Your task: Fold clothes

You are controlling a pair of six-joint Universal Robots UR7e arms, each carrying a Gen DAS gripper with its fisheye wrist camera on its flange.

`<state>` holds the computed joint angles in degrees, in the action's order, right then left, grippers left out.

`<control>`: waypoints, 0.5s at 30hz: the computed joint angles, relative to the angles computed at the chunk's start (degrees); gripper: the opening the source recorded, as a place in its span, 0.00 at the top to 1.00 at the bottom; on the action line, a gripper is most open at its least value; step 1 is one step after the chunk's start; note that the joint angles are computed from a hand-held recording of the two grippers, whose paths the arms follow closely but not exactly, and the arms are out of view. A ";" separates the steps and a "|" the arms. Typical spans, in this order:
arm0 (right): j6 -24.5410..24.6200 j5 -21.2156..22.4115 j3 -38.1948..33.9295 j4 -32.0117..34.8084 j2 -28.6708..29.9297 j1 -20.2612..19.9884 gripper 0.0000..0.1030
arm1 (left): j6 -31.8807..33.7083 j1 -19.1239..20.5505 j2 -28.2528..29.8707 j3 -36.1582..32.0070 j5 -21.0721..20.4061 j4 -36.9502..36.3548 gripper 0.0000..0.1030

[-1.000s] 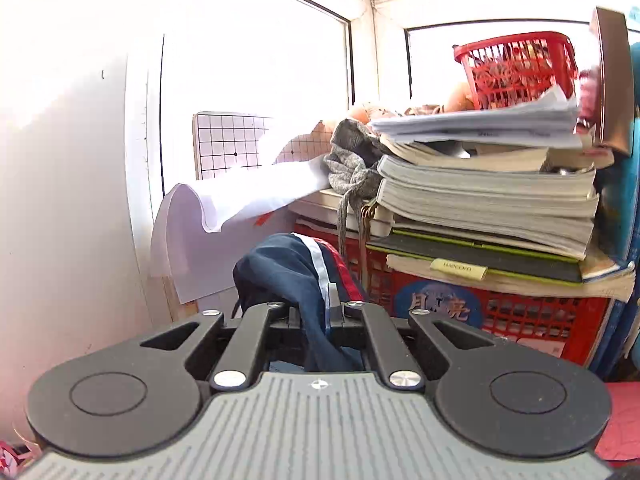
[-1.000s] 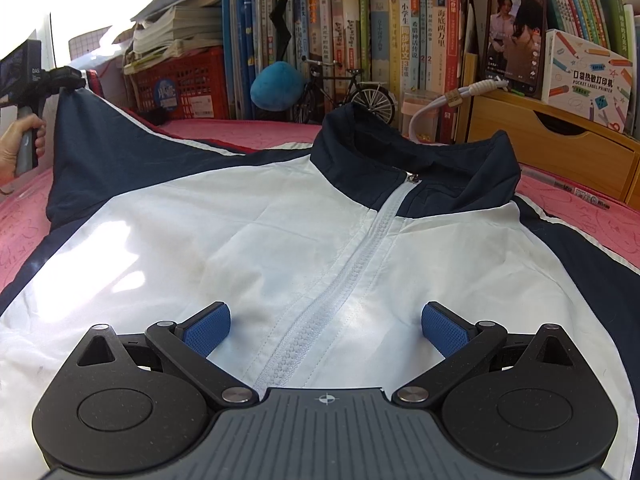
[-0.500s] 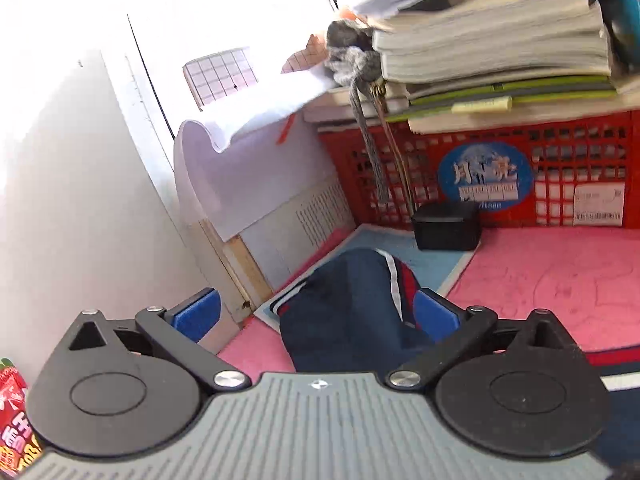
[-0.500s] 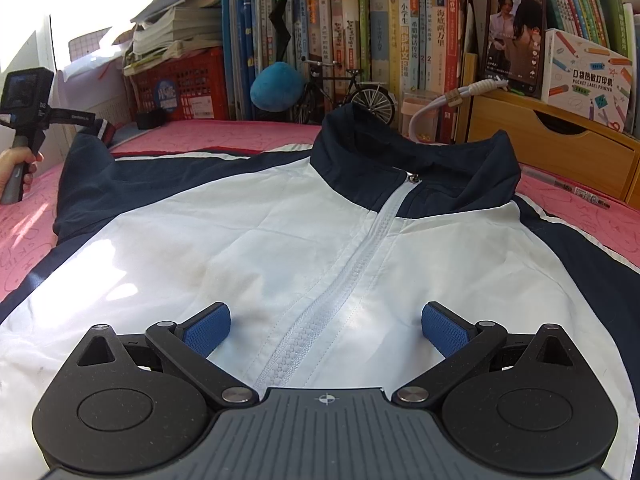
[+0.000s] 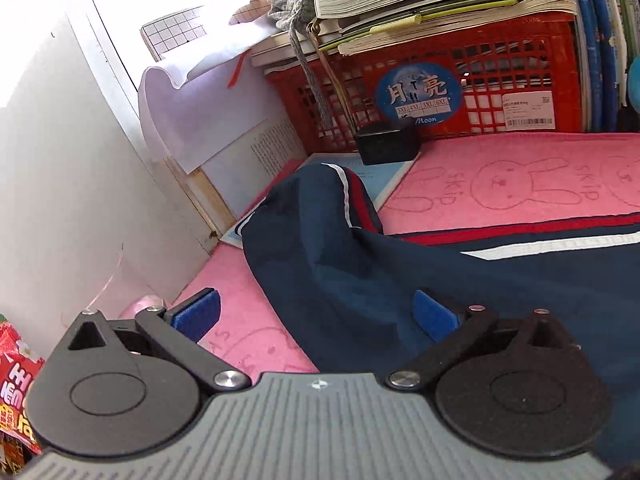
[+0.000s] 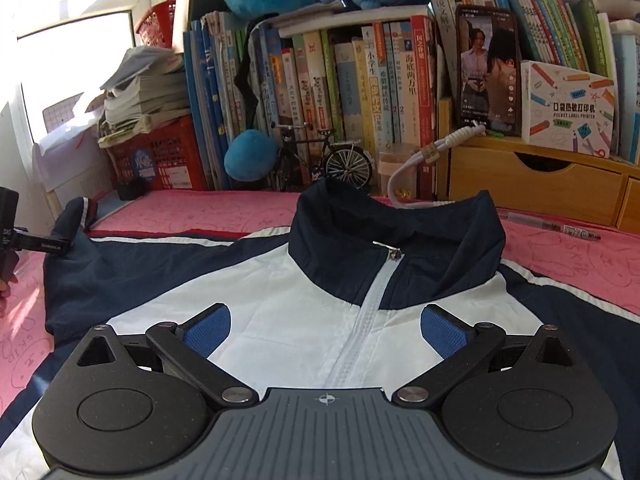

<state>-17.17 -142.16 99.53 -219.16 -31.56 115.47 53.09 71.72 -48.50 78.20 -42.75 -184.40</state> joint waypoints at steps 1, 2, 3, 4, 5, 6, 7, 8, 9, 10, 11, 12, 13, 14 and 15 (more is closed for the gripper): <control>-2.64 -0.81 -3.47 1.55 1.34 0.28 0.01 | -3.08 0.10 -2.48 2.96 -1.28 1.87 0.00; -6.07 -2.09 -8.11 3.69 3.38 0.48 0.01 | -5.87 0.26 -5.06 5.89 -3.15 3.66 0.00; -8.52 -3.82 -12.98 6.43 5.64 0.50 0.02 | -8.39 0.55 -7.98 9.07 -5.94 5.47 0.00; -8.64 -4.92 -17.18 10.58 7.43 0.15 0.05 | -9.55 0.83 -10.14 11.28 -8.14 7.01 0.00; -6.36 -4.97 -20.26 16.41 8.46 -0.56 0.17 | -10.58 1.12 -12.24 13.33 -10.37 8.53 0.00; -2.63 -4.65 -21.54 22.02 8.51 -1.13 0.47 | -11.49 1.45 -14.28 15.24 -12.65 10.04 0.00; -0.08 -4.71 -23.18 26.17 9.01 -1.71 0.63 | -12.32 1.80 -16.09 16.80 -14.77 11.43 0.00; 0.27 -6.67 -25.62 27.91 10.42 -2.17 0.72 | -13.20 2.21 -17.06 17.37 -16.09 12.28 0.00; -1.77 -8.44 -28.22 27.26 12.26 -2.66 0.72 | -14.05 2.62 -18.02 17.90 -17.44 13.13 0.00; -6.22 -10.17 -30.85 24.22 14.17 -2.85 0.72 | -14.87 3.07 -18.88 18.28 -18.81 14.00 0.00; -8.82 -11.83 -33.15 21.55 15.67 -3.02 0.69 | -15.72 3.66 -19.34 18.00 -20.31 15.05 0.00; -9.01 -13.47 -35.11 20.33 16.73 -3.03 0.66 | -16.80 4.33 -19.40 17.21 -21.81 16.28 0.00; -9.40 -14.83 -36.88 19.32 17.67 -3.01 0.66 | -18.23 4.99 -19.00 15.93 -23.05 17.53 0.00; -10.77 -15.12 -37.62 18.43 18.17 -2.90 0.66 | -20.37 5.54 -18.14 14.05 -23.68 19.09 0.00; -12.49 -15.00 -37.81 17.56 18.46 -2.72 0.66 | -23.81 6.15 -16.82 11.16 -24.40 21.82 0.00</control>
<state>-29.66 -157.15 61.73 -201.60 -13.11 112.75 29.28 77.86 -65.33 89.36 -67.15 -162.58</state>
